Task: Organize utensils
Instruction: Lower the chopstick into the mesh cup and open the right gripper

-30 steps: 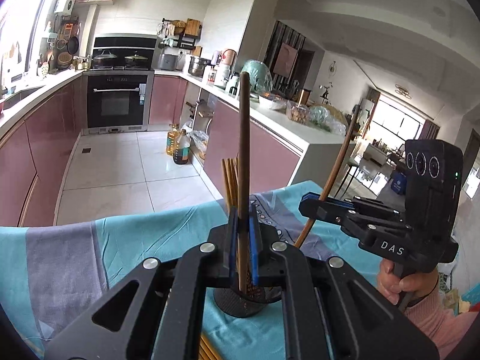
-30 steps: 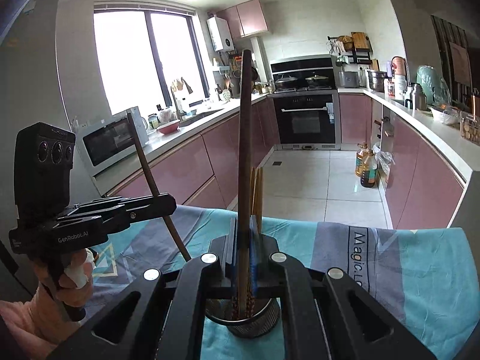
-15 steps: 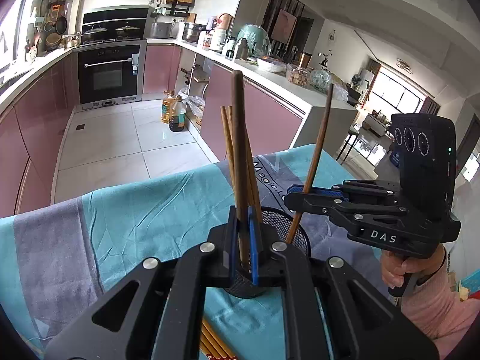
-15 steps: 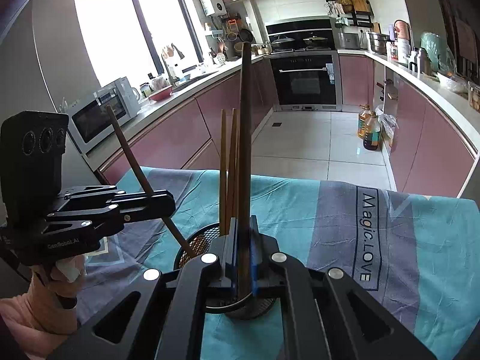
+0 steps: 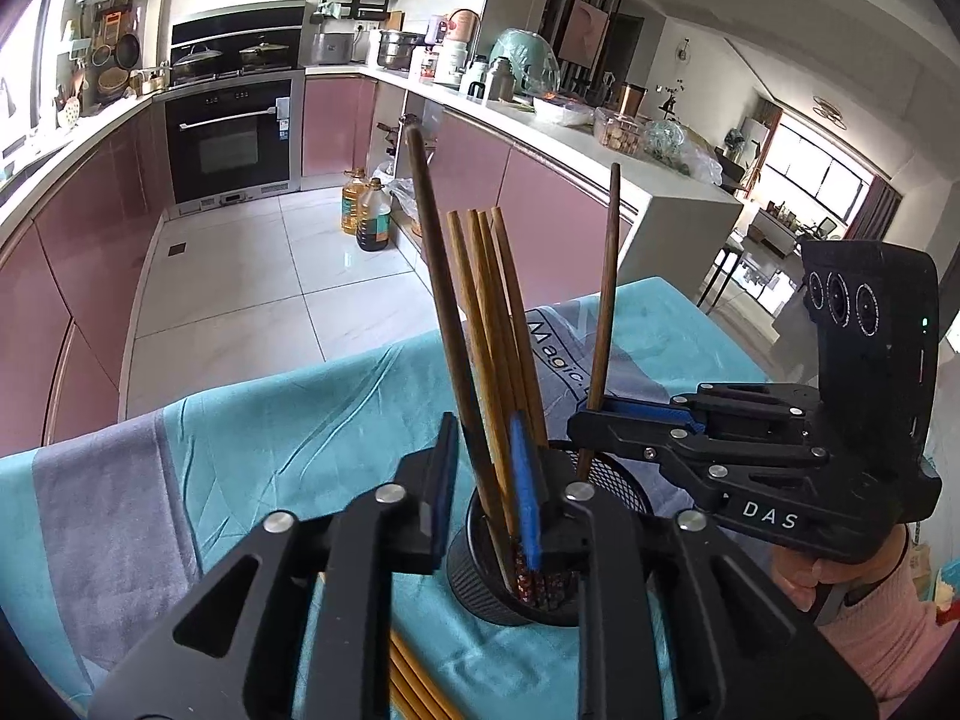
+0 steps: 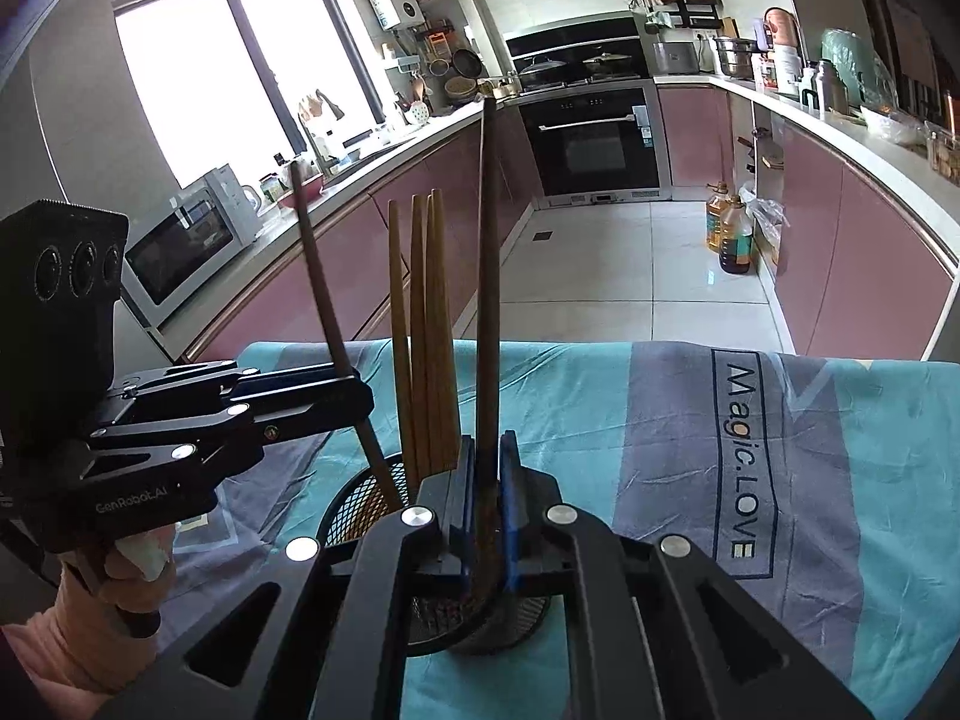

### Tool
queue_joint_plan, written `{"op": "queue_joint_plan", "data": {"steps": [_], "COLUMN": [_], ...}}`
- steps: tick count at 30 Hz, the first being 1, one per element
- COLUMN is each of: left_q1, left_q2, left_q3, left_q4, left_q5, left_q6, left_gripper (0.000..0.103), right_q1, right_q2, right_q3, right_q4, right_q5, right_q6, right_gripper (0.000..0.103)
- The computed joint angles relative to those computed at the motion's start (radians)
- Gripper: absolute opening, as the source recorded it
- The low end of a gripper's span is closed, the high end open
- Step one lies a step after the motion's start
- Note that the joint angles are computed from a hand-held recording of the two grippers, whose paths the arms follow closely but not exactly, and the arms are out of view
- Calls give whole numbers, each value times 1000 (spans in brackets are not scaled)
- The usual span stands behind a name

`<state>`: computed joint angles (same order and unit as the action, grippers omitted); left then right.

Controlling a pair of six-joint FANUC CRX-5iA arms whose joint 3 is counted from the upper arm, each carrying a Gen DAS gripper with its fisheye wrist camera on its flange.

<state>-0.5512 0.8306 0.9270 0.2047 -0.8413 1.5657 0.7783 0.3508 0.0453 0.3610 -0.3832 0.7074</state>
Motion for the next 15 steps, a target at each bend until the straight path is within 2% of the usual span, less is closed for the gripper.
{"op": "queue_joint_plan", "data": {"steps": [3, 6, 8, 15], "left_q1": [-9, -7, -5, -1], "left_q2": [-19, -53, -79, -222], "left_q3": [-20, -82, -130, -368], "left_q4": [-46, -40, -36, -46], "left_q5": [22, 67, 105, 278], "left_q6": [29, 28, 29, 37], "left_gripper": [26, 27, 28, 32], "right_q1": [0, 0, 0, 0], "right_q2": [-8, -20, -27, -59], "right_q3": [-22, -53, -69, -148], "right_q4": [33, 76, 107, 262], "right_q5": [18, 50, 64, 133], "right_q6": [-35, -71, -97, -234], "right_gripper": [8, 9, 12, 13]}}
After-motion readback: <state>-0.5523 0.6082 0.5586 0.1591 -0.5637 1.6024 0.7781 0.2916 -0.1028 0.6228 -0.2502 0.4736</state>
